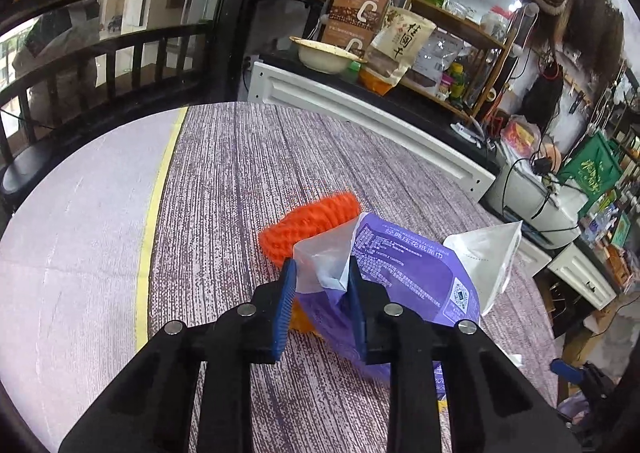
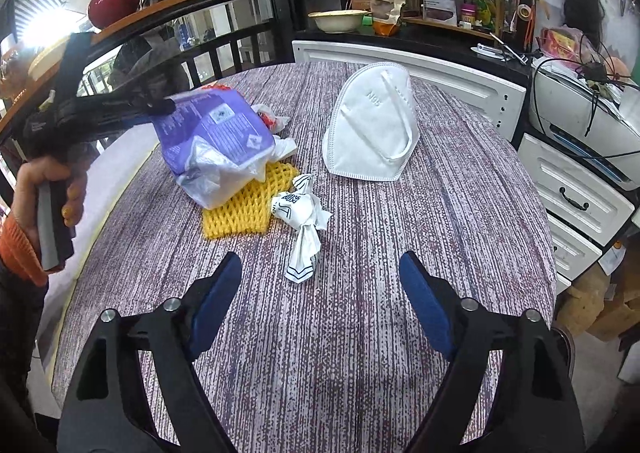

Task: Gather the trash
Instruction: 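Grasp the purple plastic bag with the left tool while the right tool grasps the white printed wrapper, then carry the bag with the left tool toward the bin while the right tool drops the wrapper in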

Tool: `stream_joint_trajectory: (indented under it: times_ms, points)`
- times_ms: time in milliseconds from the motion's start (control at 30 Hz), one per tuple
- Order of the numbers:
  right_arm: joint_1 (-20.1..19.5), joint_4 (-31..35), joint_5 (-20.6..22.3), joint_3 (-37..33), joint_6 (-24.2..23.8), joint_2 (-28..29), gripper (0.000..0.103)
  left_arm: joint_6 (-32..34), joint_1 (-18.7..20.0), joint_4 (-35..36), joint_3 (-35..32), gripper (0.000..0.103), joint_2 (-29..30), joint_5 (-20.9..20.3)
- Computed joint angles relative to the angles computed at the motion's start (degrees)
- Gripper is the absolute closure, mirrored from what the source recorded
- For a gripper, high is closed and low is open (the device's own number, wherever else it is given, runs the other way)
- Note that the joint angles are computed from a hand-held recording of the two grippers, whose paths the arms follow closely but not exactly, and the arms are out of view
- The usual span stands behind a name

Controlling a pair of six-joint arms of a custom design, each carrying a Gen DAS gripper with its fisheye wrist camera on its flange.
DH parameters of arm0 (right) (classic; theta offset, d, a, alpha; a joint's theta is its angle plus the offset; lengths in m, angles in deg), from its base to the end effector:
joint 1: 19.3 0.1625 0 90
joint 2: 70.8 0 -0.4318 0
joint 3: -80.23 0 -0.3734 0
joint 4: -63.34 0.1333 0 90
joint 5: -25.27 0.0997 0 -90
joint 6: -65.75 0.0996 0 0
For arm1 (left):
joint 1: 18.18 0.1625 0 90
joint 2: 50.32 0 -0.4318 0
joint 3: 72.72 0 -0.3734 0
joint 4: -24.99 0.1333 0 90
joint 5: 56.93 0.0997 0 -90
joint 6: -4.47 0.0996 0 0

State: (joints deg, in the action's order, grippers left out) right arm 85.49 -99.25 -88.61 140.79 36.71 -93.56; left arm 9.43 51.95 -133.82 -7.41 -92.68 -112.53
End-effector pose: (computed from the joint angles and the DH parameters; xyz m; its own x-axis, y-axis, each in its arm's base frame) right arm 0.3010 -0.7759 0.0828 -0.7227 -0.3943 0.5676 -0.6411 0.6893 -0.3375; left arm -0.0907 -0.8086 0.3222 -0.8899 -0.0439 -0.4540 0.3148 0.6612 -0.6809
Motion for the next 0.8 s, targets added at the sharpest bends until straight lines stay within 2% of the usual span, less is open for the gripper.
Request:
stream_joint_trajectory:
  times_ms: [300, 433, 600, 633, 733, 800]
  points:
    - [0.62, 2.53, -1.98, -5.56, -3.63, 3.85, 0.024, 0.59, -1.69, -11.46, 9.21, 0.081, -6.95, -4.32]
    - [0.84, 6.65, -3.92, -12.40, -5.78, 7.77, 0.033, 2.29, -2.81, -15.57, 12.69, 0.081, -8.98, -2.62]
    - [0.75, 12.14, -7.49, -21.76, -8.37, 13.17, 0.052, 2.38, -3.05, -17.54, 16.76, 0.081, -11.19, -1.38]
    - [0.70, 13.27, -8.11, -23.29, -8.83, 14.04, 0.060, 1.93, -2.93, -17.43, 17.39, 0.081, -11.55, -1.25]
    - [0.66, 12.49, -7.75, -22.91, -9.36, 13.98, 0.082, 0.97, -2.68, -17.48, 19.04, 0.081, -12.51, -0.57]
    - [0.76, 11.39, -8.25, -21.50, -9.02, 13.35, 0.084, 0.78, -2.64, -18.11, 20.16, 0.081, -13.00, -0.14]
